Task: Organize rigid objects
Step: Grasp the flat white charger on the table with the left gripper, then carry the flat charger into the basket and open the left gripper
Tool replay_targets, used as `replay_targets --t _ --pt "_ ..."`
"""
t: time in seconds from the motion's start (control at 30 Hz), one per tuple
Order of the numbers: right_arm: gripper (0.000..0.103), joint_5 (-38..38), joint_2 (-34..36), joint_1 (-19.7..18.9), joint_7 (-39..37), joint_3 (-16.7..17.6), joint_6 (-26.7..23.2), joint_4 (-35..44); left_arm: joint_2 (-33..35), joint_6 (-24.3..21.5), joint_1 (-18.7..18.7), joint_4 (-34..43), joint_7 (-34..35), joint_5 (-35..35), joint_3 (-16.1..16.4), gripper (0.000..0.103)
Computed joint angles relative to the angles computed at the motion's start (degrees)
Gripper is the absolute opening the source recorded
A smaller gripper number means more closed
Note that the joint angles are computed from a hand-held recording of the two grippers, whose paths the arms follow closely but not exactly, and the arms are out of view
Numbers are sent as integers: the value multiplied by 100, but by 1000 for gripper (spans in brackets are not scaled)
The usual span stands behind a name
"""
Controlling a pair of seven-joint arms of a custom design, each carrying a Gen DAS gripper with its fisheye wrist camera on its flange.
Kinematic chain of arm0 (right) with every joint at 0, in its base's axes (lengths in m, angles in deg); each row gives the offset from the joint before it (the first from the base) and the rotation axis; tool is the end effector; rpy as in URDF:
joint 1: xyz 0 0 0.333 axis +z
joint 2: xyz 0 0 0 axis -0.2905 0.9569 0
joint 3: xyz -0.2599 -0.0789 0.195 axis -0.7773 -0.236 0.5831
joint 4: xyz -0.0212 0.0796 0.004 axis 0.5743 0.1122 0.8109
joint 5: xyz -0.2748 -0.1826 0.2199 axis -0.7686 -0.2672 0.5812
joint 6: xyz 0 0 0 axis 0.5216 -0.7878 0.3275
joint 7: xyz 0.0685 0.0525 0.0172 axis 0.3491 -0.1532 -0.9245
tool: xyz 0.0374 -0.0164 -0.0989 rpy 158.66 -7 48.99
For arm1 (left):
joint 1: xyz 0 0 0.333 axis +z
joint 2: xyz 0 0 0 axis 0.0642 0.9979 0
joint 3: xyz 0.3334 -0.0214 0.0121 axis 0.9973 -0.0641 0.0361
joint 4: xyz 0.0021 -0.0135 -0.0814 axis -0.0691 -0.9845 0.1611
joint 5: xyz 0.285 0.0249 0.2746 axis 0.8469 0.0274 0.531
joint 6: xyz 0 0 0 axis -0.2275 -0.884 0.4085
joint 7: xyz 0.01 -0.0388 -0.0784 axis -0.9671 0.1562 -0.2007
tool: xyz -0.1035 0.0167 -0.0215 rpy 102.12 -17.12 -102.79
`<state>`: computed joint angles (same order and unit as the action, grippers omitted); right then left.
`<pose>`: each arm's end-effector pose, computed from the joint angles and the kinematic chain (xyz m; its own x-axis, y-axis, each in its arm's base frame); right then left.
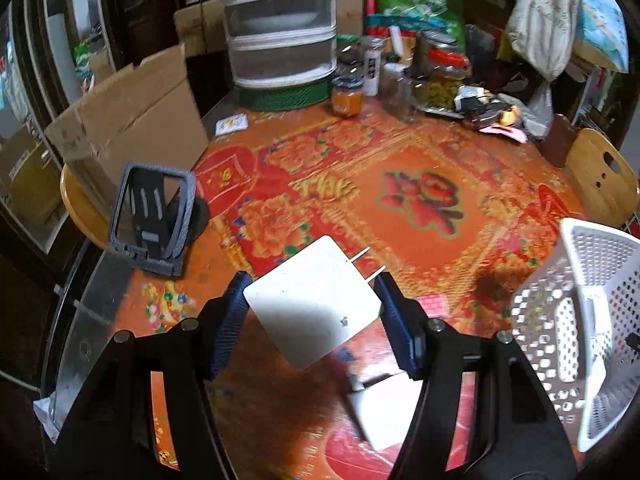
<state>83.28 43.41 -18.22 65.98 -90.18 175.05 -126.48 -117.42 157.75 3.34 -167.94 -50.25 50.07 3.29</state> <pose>0.5255 -0.0420 0.5295 0.3399 -0.9353 -0.0984 -0.8494 -0.2604 -0.4591 0.4273 -0.0464 0.5687 0.5567 -0.8305 -0.0203 -0.6461 -0.4175 -0.6390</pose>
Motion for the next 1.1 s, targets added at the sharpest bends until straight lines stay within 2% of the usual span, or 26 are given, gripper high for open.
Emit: replay_targets --t 0.4,0.7,0.93,1.1 --pt "23 0 -2 1 1 -1 -1 -1 382 -190 -511 1007 45 87 -496 61" --pt "23 -3 -4 1 1 -1 -3 -1 1315 -176 -1049 1928 463 61 -808 61" --pt "24 -4 -3 2 2 -1 -6 2 1952 -220 -1370 2336 739 86 -935 61" --pt "23 -11 -4 7 28 7 -6 5 2284 -99 -1524 2472 936 -66 -913 61"
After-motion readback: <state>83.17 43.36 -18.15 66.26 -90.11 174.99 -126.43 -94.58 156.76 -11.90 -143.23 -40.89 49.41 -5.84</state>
